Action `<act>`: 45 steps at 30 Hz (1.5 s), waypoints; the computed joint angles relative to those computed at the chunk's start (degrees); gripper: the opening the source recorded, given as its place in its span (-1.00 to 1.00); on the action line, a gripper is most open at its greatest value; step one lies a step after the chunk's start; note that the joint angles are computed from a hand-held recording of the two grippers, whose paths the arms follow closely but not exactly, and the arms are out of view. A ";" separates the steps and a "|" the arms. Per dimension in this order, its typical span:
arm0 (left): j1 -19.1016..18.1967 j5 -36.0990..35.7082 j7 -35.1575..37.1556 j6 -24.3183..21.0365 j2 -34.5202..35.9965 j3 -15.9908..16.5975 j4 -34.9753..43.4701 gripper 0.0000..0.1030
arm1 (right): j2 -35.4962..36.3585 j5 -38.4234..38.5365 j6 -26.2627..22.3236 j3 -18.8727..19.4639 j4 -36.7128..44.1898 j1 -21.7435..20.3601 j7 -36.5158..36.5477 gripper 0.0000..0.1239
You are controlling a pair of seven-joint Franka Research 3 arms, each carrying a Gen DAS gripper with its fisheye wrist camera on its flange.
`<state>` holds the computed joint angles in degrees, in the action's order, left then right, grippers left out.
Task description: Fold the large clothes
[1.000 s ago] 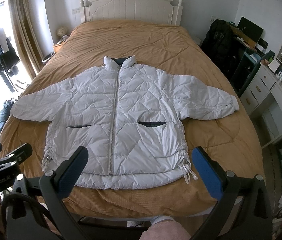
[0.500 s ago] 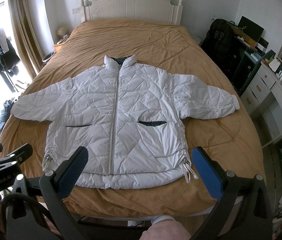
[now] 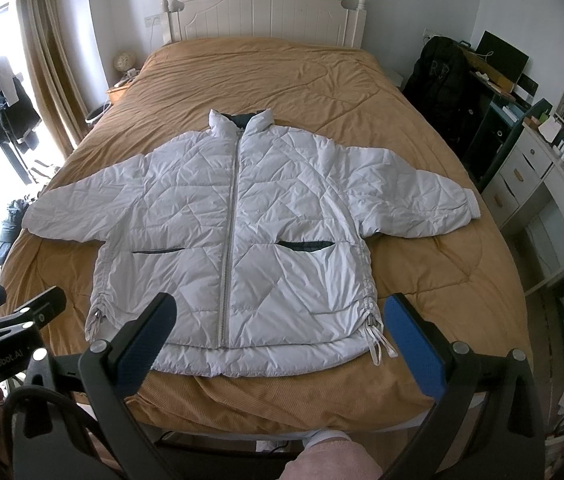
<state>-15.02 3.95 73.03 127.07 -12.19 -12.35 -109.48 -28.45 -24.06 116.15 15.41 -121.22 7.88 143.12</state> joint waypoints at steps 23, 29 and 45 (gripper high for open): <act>-0.12 -0.64 0.31 -0.20 -0.29 0.06 -0.36 0.99 | 0.42 0.17 -0.20 -0.15 0.50 0.13 -0.09 0.66; -0.52 -4.83 2.67 -0.59 -0.23 1.26 -0.56 0.99 | 0.86 0.44 -0.13 -0.32 1.09 0.07 -0.60 0.66; 20.80 -22.72 3.74 5.73 36.09 6.90 29.83 0.99 | 17.61 17.43 8.79 -12.38 11.80 -0.01 -27.71 0.66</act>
